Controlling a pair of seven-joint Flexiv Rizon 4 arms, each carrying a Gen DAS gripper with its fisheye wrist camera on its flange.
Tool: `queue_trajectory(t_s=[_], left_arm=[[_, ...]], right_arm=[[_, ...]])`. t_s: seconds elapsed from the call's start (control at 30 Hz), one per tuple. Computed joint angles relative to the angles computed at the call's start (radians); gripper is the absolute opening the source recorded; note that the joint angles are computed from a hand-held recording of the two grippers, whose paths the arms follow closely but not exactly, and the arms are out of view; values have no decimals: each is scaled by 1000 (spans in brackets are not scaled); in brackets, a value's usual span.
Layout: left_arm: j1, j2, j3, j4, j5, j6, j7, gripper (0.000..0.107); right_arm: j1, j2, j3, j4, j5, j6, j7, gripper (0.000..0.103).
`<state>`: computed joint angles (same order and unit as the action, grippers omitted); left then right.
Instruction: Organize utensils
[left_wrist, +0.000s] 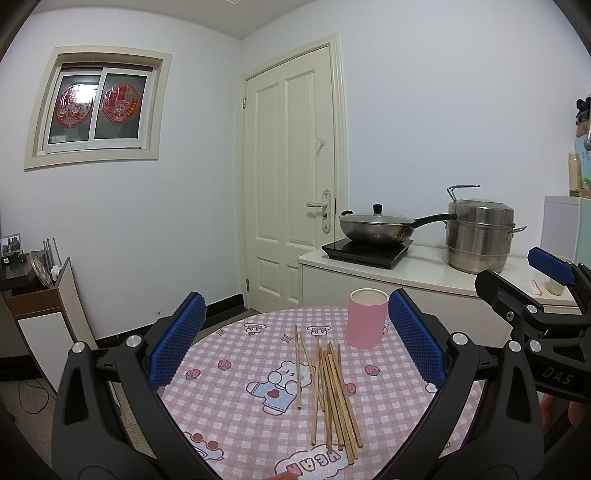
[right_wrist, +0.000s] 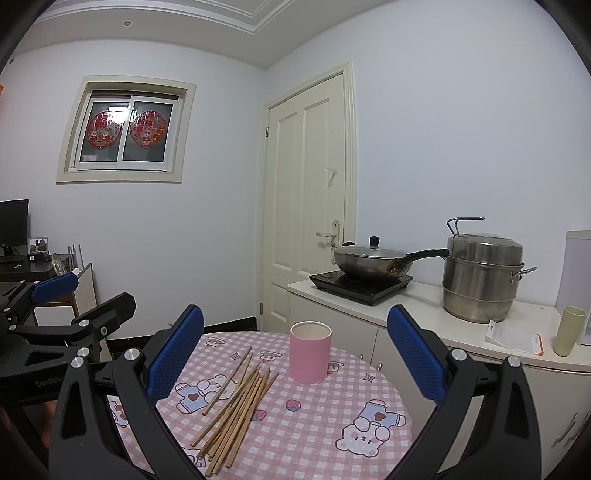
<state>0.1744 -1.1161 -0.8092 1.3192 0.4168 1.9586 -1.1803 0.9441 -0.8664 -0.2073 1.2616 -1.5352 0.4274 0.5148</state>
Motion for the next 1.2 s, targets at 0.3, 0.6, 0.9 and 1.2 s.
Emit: queue_trajectory(t_s=[0.3,0.6,0.9,1.2], left_arm=[[-5,6,12,2,0,5,-7,97],[-2,4,9,2,6,3,-9,97],[-4,6,11,1,3,3,-8,97],[0,6,7,2,3,-1,-5,97]], right_arm=[[-2,7,3,11,-1,-3,7,96],[-4,7,7,10,-1,-5,6,96],[-4,6,6,8,4,-5,3,96],[-4,7,6,11,4,-6,5,96]])
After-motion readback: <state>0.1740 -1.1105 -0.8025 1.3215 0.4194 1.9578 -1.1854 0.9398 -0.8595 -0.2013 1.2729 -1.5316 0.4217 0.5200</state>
